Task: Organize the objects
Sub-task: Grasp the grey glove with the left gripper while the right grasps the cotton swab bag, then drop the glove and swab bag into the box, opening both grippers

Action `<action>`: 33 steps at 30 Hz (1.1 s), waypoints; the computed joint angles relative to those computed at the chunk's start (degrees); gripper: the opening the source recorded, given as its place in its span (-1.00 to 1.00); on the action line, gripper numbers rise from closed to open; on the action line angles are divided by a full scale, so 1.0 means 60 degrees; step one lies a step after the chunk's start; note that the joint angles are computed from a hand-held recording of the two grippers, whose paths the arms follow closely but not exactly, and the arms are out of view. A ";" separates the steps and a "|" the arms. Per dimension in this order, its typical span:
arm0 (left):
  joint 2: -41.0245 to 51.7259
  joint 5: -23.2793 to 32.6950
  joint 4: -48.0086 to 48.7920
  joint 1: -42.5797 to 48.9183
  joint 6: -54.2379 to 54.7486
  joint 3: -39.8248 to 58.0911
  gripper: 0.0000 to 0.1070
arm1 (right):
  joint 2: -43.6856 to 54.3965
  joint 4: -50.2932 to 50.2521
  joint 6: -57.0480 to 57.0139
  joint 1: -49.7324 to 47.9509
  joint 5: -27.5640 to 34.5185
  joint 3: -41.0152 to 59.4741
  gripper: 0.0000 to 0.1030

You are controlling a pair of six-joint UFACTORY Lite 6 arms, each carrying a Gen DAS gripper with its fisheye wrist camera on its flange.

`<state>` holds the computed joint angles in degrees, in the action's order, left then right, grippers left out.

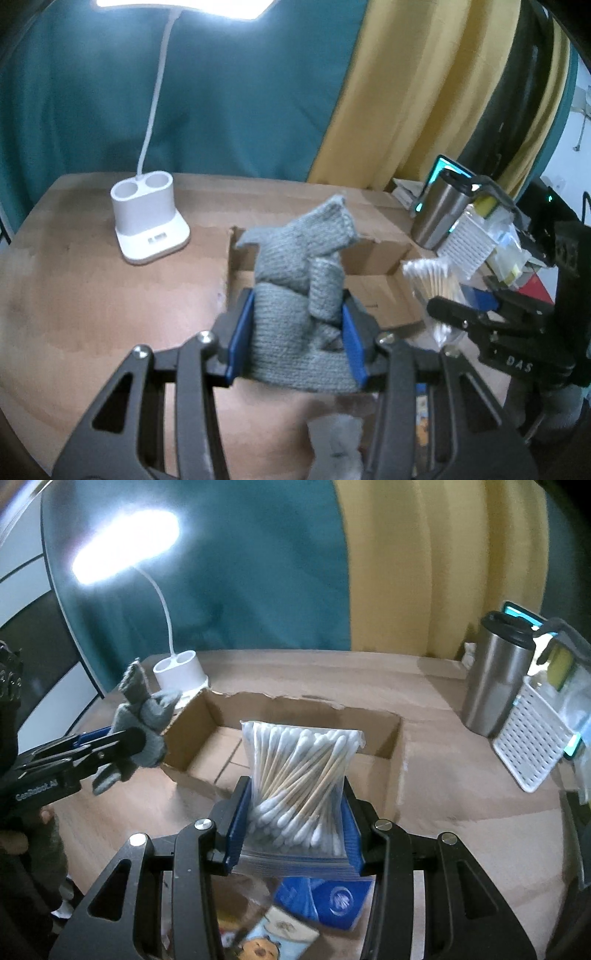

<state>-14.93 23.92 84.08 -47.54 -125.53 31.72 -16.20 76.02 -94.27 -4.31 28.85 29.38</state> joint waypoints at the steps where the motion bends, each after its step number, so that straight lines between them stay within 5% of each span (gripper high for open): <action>1: 0.0100 -0.0170 0.0212 0.0222 -0.0110 0.0055 -0.15 | 0.0194 0.0112 0.0008 0.0216 -0.0114 0.0134 -0.10; 15: 0.2586 -0.1610 0.3761 0.2007 -0.2843 0.1202 -0.12 | 0.3215 0.1143 -0.0184 0.1774 -0.0708 0.2282 -0.10; 23: 0.3653 -0.1853 0.2271 0.2162 -0.1526 0.2025 0.11 | 0.4883 0.1205 -0.0094 0.2103 -0.0700 0.3380 -0.10; 33: 0.2377 -0.0905 0.1034 0.1797 -0.0367 0.1128 0.22 | 0.5870 0.0323 0.0698 0.2288 -0.0855 0.3991 -0.09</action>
